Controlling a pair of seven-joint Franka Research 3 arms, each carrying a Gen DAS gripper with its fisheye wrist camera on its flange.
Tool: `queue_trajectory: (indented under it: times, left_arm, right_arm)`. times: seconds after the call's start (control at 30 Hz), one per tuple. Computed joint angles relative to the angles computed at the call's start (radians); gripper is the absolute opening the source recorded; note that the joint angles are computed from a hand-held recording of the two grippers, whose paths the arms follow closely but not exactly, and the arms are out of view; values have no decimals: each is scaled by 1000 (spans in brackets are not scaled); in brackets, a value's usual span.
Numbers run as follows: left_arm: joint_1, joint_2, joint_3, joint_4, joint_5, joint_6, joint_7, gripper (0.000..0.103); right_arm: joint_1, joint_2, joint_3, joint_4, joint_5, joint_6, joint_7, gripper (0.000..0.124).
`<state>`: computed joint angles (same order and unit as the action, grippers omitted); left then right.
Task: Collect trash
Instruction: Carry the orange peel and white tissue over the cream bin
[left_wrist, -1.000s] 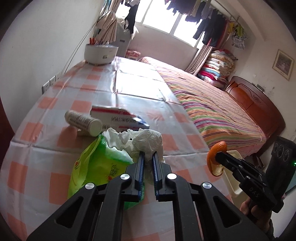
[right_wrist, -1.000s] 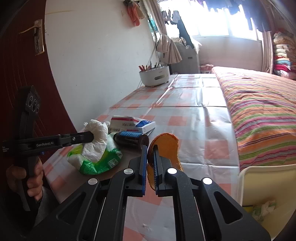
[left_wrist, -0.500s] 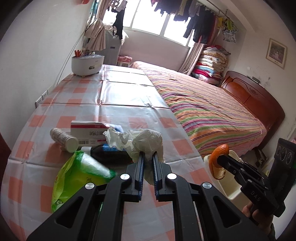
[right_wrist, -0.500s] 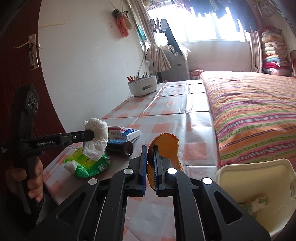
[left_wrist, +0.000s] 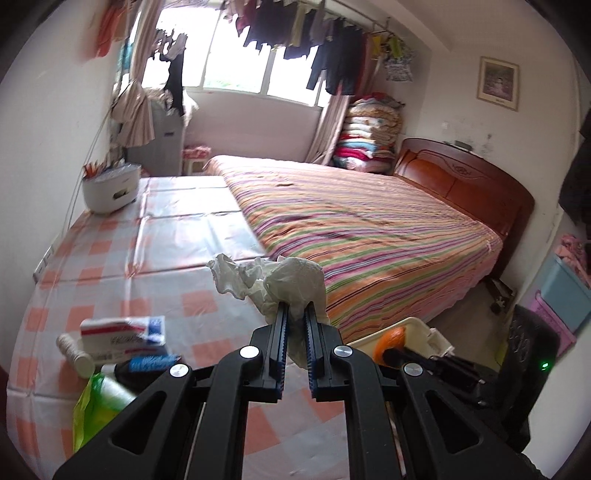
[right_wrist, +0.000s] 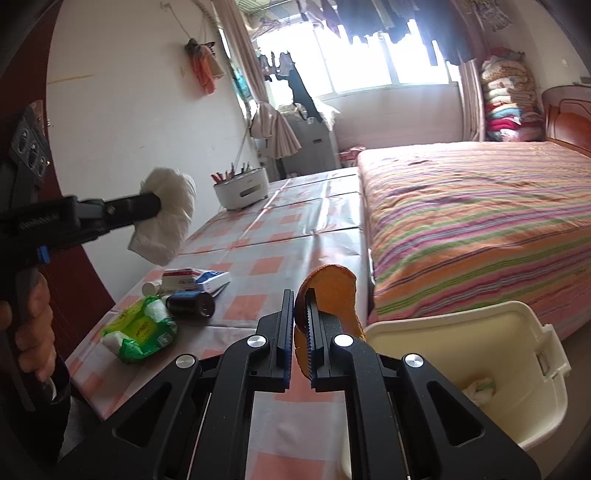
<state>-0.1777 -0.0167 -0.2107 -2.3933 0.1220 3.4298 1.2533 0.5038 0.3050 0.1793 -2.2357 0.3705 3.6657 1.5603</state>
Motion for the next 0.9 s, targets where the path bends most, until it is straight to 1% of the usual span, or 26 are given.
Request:
queue_trajectory:
  times: [0.07,0.1,0.17,0.23,0.3,0.33,0.4,0.47,0.57,0.67,0.77,0.9]
  left_arm:
    - [-3,10,10,19,100,5,-76,9]
    - [0,18,14,30,176,10,-136,9]
    - [5,33,13,48,250,12,-195,9]
    - [30,51,3,73,376,12,-306,9]
    - [63,72,-17,104,497,5,-413,9]
    - [67,77,-22,111,521,0,-432,9]
    - [100,93,-47,132,602,-5,-505,9]
    - [145,111,-89,159,698,-17,-584,9]
    - [177,130,-127,181,759,-29,-628,9]
    - [231,146,-184,197,814,-39,-665,9]
    - [256,156,-214,202,831,-41,-670,9]
    - [270,161,-233,203,825,-44,-664,9]
  right_arm:
    - [7,-6,-10,-11,26,6,-9,6]
    - [11,-11,-14,-18,41,11,-15,6]
    - [23,-17,-25,-26,76,13,-36,6]
    - [26,-21,-31,-35,105,13,-51,6]
    - [25,-27,-34,-46,124,18,-58,6]
    - [23,-30,-34,-52,131,21,-59,6]
    - [19,-35,-34,-63,144,28,-60,6]
    - [14,-40,-33,-71,150,37,-57,6]
    - [9,-51,-31,-88,160,47,-54,6]
    - [7,-58,-32,-100,173,56,-56,6]
    - [7,-64,-34,-112,192,63,-61,6]
    - [6,-74,-36,-132,217,77,-69,6]
